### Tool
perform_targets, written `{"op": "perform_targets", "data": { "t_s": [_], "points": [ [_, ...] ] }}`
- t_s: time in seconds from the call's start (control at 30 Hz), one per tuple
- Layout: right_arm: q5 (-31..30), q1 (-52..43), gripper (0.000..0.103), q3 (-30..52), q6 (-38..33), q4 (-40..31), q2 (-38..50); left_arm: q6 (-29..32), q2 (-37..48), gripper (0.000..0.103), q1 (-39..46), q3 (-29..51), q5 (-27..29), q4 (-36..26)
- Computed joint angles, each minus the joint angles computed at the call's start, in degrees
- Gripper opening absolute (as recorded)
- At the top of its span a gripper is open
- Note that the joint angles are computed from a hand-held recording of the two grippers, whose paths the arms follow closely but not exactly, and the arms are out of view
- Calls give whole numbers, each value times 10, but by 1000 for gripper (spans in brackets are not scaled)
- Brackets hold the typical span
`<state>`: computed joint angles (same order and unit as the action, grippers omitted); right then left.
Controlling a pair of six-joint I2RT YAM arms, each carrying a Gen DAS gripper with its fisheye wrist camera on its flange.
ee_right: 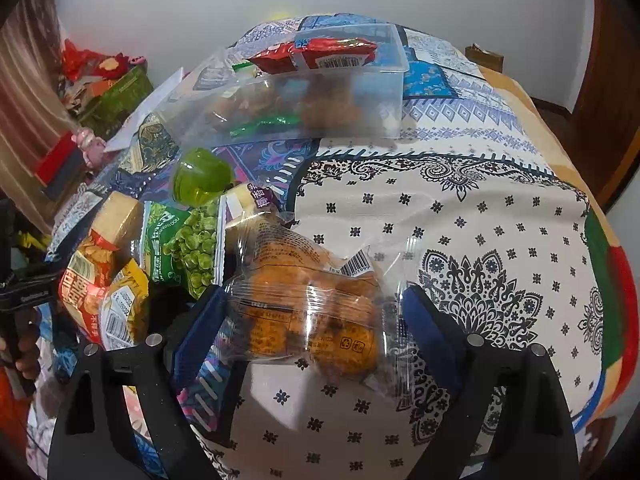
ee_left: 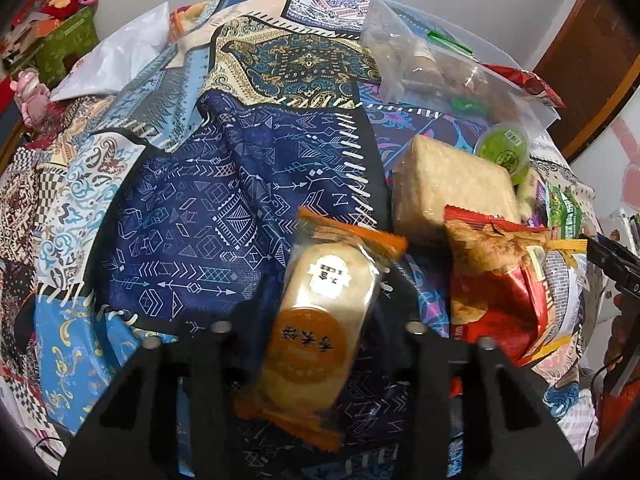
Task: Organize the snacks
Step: 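Grasp wrapped round cake with left tool while right tool grasps orange snack bag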
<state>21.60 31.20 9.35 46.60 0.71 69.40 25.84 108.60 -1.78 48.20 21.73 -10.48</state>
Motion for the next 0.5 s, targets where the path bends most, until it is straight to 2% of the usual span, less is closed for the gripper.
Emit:
{"op": "perform_targets", "data": {
  "t_s": [0.07,0.13,0.2,0.3,0.5],
  "points": [
    [9,11,78,-1,5,-3,-7,1,-5,37,0,-5,-4,6],
    [25,25,65,3,12,-20,-16,0,-8,36,3,-6,-4,1],
    [21,22,60,-1,10,-30,-40,3,-24,36,6,-11,3,-5],
    [13,11,55,-16,0,-29,-68,-4,-56,36,7,-19,8,-3],
    [31,14,48,-18,1,-63,-112,-33,-92,36,5,14,36,-34]
  ]
}}
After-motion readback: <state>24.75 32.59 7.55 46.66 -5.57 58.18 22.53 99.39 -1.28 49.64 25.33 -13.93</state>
